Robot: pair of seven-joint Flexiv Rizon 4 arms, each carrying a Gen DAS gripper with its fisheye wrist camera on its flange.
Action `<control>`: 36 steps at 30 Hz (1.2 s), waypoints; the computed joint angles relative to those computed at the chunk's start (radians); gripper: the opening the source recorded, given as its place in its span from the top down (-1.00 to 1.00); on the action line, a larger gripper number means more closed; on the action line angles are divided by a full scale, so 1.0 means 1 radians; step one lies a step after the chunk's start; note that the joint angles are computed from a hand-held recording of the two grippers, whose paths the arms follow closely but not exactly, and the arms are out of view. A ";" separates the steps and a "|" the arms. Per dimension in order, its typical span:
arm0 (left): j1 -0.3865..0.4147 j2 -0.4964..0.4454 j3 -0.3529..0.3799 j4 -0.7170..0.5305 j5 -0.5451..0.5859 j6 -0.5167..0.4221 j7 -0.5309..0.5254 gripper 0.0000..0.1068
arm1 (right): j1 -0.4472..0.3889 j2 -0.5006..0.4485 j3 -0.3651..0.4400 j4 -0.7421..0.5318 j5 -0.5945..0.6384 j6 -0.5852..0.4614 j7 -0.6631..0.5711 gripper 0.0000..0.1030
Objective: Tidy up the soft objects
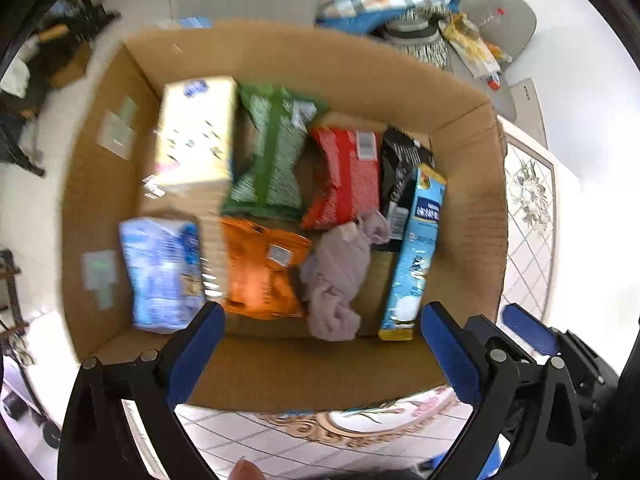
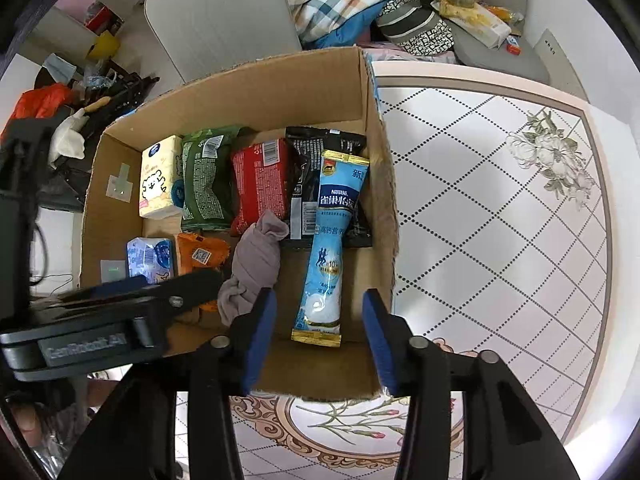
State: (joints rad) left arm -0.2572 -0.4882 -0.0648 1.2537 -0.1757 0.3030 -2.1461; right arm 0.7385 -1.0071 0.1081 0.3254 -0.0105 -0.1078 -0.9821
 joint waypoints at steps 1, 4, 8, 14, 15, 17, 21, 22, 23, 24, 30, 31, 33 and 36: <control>-0.007 0.016 0.008 0.019 0.022 0.013 0.002 -0.89 | 0.001 0.013 -0.001 0.020 0.000 0.009 0.001 -0.20; -0.030 0.060 0.033 0.049 0.108 0.035 -0.015 -0.92 | 0.011 0.052 -0.007 0.083 -0.017 0.035 -0.011 -0.49; -0.049 0.104 0.047 0.067 0.199 0.036 -0.046 -0.92 | 0.027 0.088 -0.010 0.139 -0.048 0.058 -0.013 -0.81; -0.052 0.151 0.045 0.101 0.257 0.037 -0.081 -0.92 | 0.050 0.116 -0.015 0.188 -0.100 0.076 -0.016 -0.88; -0.053 0.158 0.045 0.107 0.267 0.036 -0.087 -0.92 | 0.053 0.124 -0.016 0.202 -0.107 0.083 -0.015 -0.88; -0.054 0.168 0.043 0.107 0.284 0.027 -0.095 -0.92 | 0.056 0.137 -0.015 0.225 -0.118 0.095 -0.009 -0.89; -0.053 0.180 0.037 0.118 0.297 0.019 -0.107 -0.92 | 0.059 0.157 -0.013 0.267 -0.138 0.117 0.003 -0.89; -0.053 0.183 0.036 0.121 0.300 0.017 -0.110 -0.92 | 0.060 0.160 -0.013 0.273 -0.144 0.119 0.004 -0.89; -0.052 0.187 0.036 0.125 0.300 0.019 -0.114 -0.92 | 0.061 0.163 -0.012 0.278 -0.149 0.120 0.006 -0.89; -0.051 0.191 0.035 0.130 0.300 0.022 -0.117 -0.92 | 0.061 0.165 -0.011 0.281 -0.152 0.122 0.007 -0.89; -0.056 0.218 0.029 0.124 0.317 0.011 -0.141 -0.92 | 0.065 0.200 -0.009 0.319 -0.176 0.149 0.012 -0.89; -0.058 0.224 0.027 0.117 0.324 0.005 -0.142 -0.92 | 0.065 0.215 -0.008 0.336 -0.178 0.160 0.015 -0.89; -0.067 0.241 0.023 0.103 0.346 -0.006 -0.150 -0.92 | 0.065 0.248 -0.004 0.370 -0.185 0.185 0.020 -0.89; -0.081 0.273 0.014 0.080 0.375 -0.030 -0.162 -0.92 | 0.064 0.315 0.003 0.440 -0.201 0.228 0.036 -0.89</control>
State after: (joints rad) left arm -0.3381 -0.2153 -0.0512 1.3337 0.1995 0.2730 -2.3085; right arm 0.8027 -0.6923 0.1113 0.7650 -0.2112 0.1204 -0.9462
